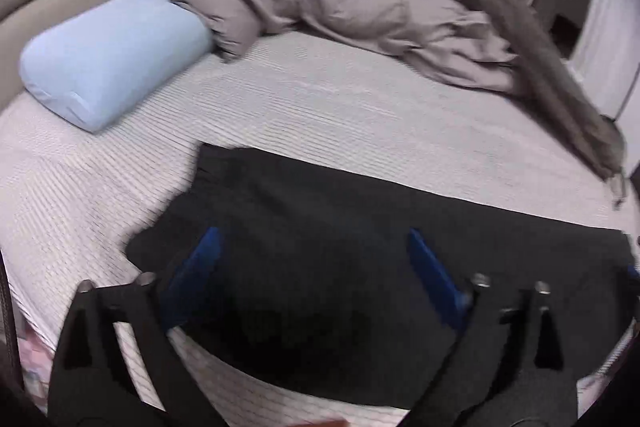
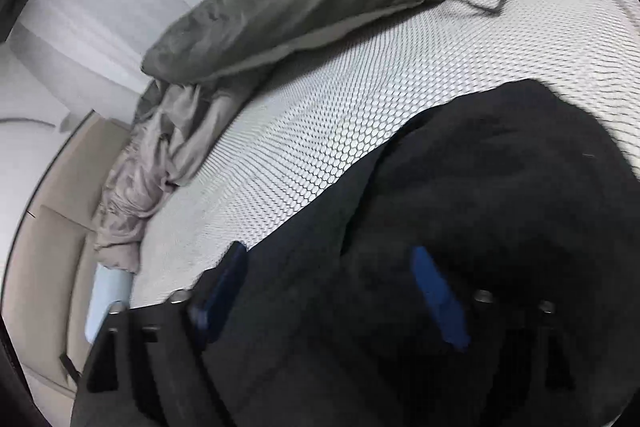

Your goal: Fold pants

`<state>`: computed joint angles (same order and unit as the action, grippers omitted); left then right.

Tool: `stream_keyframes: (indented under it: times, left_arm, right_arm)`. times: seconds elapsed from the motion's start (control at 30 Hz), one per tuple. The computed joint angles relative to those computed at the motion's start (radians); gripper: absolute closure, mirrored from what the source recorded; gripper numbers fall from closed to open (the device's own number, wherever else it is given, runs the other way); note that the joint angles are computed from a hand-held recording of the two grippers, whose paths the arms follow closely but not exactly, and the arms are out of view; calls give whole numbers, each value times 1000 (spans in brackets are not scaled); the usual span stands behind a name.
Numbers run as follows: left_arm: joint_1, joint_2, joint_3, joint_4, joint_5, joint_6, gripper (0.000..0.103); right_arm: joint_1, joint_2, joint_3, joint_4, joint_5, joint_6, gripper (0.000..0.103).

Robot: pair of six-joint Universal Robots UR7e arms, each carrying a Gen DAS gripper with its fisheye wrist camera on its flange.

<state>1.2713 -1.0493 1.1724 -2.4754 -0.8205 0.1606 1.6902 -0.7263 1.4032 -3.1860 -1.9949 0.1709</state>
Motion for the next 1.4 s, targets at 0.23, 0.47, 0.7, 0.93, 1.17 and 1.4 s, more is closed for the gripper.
stream_keyframes:
  times: [0.23,0.47,0.7,0.93,1.17,1.4]
  left_arm:
    - [-91,-56,223,-11,-70,-48,1]
    - [-99,-34,314,-35,-166,-86,1]
    - [-79,40,245,-24,-125,-72,1]
    - [-76,67,242,-30,-59,12,1]
    - [-85,64,254,-40,-59,11,1]
    - [-99,38,276,-39,-155,15,1]
  right_arm:
    - [29,-166,248,-133,-86,-40,7]
    - [2,-243,436,-342,-217,-58,7]
    - [-128,-325,539,-322,-12,113,33]
    - [-139,-322,523,-421,67,49,89]
    - [-137,-333,501,-330,-92,105,72]
    - [-152,-365,591,-325,36,103,53]
